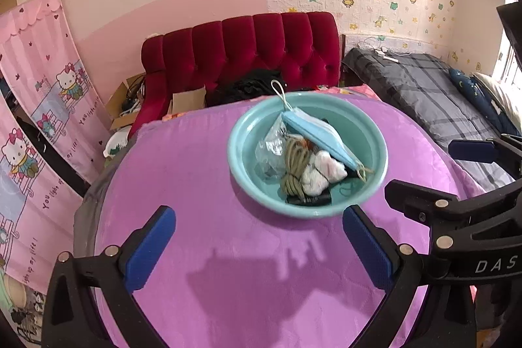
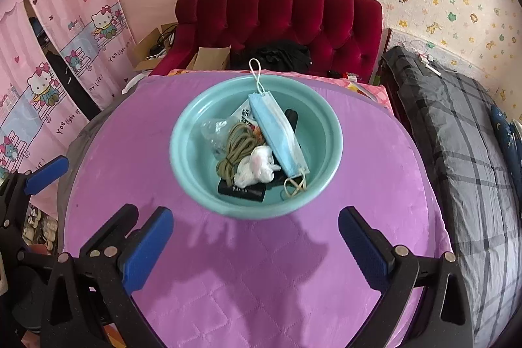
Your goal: Organize soft objects
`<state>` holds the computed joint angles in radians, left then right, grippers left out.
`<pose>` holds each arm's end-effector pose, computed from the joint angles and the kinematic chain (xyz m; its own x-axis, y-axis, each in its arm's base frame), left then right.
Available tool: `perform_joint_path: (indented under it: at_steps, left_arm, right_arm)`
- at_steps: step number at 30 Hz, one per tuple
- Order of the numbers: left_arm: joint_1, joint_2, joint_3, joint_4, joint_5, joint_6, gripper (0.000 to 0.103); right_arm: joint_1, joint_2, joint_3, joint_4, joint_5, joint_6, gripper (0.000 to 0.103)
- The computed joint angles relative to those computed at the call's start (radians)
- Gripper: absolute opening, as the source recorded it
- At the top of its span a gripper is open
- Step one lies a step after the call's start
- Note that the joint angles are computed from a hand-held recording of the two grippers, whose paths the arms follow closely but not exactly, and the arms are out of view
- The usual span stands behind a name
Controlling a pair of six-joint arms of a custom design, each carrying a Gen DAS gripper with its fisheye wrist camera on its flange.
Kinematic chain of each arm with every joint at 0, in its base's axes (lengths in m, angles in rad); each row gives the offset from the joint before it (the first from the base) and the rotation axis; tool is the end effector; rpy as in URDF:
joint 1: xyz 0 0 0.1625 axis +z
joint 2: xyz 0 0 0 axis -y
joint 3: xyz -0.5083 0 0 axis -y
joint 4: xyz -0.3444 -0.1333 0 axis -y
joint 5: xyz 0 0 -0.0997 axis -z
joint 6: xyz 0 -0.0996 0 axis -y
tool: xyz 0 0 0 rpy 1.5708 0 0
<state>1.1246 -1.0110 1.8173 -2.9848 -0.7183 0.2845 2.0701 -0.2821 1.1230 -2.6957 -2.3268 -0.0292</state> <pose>-0.0829 -0.6560 0.3478 -0.6484 0.1082 -0.7535 0.5587 0.7400 -0.3745 0.4563 -0.7010 0.0057 -0.7171 -0.2041 0.6664 -0.4808 0.8371 -0.2609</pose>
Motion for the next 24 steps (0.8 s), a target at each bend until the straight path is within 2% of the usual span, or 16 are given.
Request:
perform_joint_path:
  at_steps: [9,17,24]
  left_arm:
    - [-0.021,-0.049,0.123,-0.027,-0.001,-0.053,0.103]
    - [-0.028,-0.062,0.208,-0.099,-0.002,-0.061,0.103]
    - [-0.035,-0.069,0.279,-0.152,0.031,-0.07,0.103]
  right_arm:
    - [0.013,-0.055,0.19,-0.139,0.027,0.018,0.103]
    - [0.03,-0.056,0.314,-0.359,-0.008,-0.075,0.103]
    - [0.032,-0.056,0.371,-0.409,-0.008,-0.074,0.103]
